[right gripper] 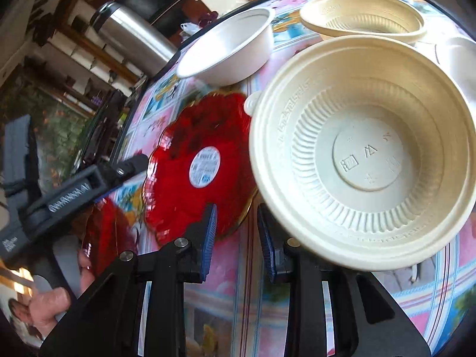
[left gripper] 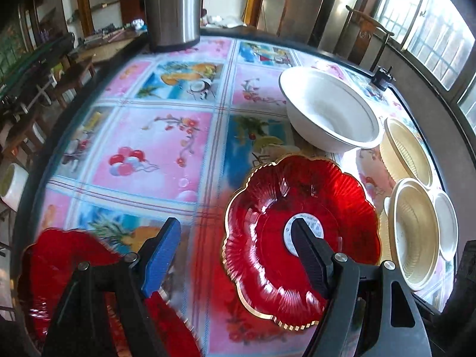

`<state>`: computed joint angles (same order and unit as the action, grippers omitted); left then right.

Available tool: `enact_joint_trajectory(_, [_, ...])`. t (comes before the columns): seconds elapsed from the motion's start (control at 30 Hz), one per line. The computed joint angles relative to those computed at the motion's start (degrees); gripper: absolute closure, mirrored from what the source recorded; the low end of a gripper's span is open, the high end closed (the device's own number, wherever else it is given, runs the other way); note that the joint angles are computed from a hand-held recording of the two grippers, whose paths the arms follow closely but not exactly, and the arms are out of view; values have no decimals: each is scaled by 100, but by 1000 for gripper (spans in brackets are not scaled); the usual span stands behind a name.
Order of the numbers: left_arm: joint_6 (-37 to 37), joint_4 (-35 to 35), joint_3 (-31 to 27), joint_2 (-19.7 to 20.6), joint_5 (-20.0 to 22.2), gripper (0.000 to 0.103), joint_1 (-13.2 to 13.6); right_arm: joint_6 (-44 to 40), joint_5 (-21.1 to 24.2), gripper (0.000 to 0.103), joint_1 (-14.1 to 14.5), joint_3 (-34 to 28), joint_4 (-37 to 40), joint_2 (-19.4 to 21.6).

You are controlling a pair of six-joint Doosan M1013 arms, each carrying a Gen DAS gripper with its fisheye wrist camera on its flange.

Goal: Organize plates and bowls
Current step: 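Grasp the small red scalloped plate with the right gripper while the left holds the large plate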

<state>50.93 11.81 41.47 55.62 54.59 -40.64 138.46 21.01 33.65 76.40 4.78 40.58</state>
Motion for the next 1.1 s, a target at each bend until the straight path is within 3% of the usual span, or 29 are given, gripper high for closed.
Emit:
enact_joint_trajectory(0.13, [137, -218, -195, 122, 1, 26, 20, -303, 3, 75, -67, -86, 406, 69])
enact_joint_trajectory(0.27, [306, -502, -616, 375, 387, 26, 56, -281, -62, 75, -93, -110, 352, 96])
enact_joint_trajectory(0.37, [355, -440, -956, 561, 743, 26, 41, -675, -147, 75, -123, -116, 792, 134])
enact_joint_trajectory(0.47, [431, -541, -934, 564, 713, 34, 22, -544, -118, 75, -73, -163, 286, 150])
enact_joint_trajectory(0.53, [295, 18, -1133, 666, 1029, 49, -77, -430, 4, 75, -48, -249, -24, 179])
enact_joint_trajectory(0.6, [264, 37, -1037, 622, 964, 64, -74, -91, 160, 75, -10, -312, -518, 187])
enact_joint_trajectory(0.67, [224, -25, -862, 520, 851, 77, -50, -117, 115, 75, -23, -258, -507, 161])
enact_joint_trajectory(1.1, [95, 135, -206, 114, 345, 79, -77, 695, 326, 75, 106, -220, -1688, 67])
